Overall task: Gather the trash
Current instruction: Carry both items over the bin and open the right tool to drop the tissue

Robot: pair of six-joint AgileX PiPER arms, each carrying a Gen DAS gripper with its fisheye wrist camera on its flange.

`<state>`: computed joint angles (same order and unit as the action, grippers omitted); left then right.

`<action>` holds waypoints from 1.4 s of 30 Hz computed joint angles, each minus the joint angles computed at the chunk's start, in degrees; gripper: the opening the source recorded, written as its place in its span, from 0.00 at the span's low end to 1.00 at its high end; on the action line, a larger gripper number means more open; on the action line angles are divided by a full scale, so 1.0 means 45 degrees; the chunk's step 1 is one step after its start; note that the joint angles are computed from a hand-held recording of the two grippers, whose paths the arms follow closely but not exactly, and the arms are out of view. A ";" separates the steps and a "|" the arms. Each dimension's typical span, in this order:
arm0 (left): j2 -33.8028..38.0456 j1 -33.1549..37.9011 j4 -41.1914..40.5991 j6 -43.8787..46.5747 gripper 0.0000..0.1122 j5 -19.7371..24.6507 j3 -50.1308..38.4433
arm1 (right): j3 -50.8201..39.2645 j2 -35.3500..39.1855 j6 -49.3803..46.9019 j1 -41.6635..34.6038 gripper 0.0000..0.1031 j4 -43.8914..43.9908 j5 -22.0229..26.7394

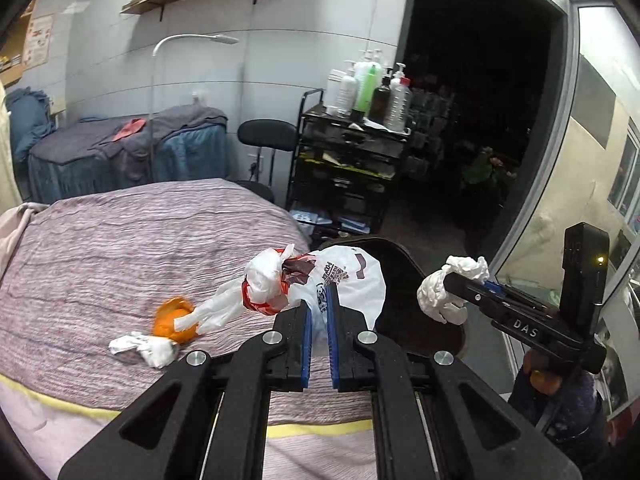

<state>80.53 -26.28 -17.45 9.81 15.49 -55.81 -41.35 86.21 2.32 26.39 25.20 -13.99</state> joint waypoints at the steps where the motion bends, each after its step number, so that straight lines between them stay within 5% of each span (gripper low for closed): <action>1: 0.0231 -0.0177 0.0091 -0.0046 0.06 0.0025 -0.0217 | 0.0097 -0.0024 0.0126 -0.0144 0.29 -0.0089 -0.0016; 16: 0.1932 -0.1461 0.0769 -0.0614 0.06 0.0399 -0.1709 | -0.0033 0.2196 0.6748 -0.2737 0.30 -0.6365 0.0072; 19: 0.2196 -0.1554 0.0619 -0.0472 0.06 0.0539 -0.1908 | -0.0089 0.2736 0.7160 -0.2886 0.52 -0.6426 -0.0025; 20: 0.2303 -0.1589 0.0646 -0.0505 0.06 0.0576 -0.1990 | -0.0030 0.2843 0.7288 -0.2932 0.61 -0.6359 -0.0127; 26: 0.2752 -0.1762 0.0644 -0.0540 0.06 0.0704 -0.2298 | 0.0598 0.2590 0.5888 -0.2871 0.73 -0.4442 -0.0683; 42: 0.4140 -0.2569 0.1572 -0.1284 0.06 0.1354 -0.4154 | 0.2321 0.0270 0.1830 -0.2506 0.75 0.0457 -0.1993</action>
<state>99.16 -37.84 -10.38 4.03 21.59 -74.50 -30.91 87.42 10.56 15.11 27.25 -22.95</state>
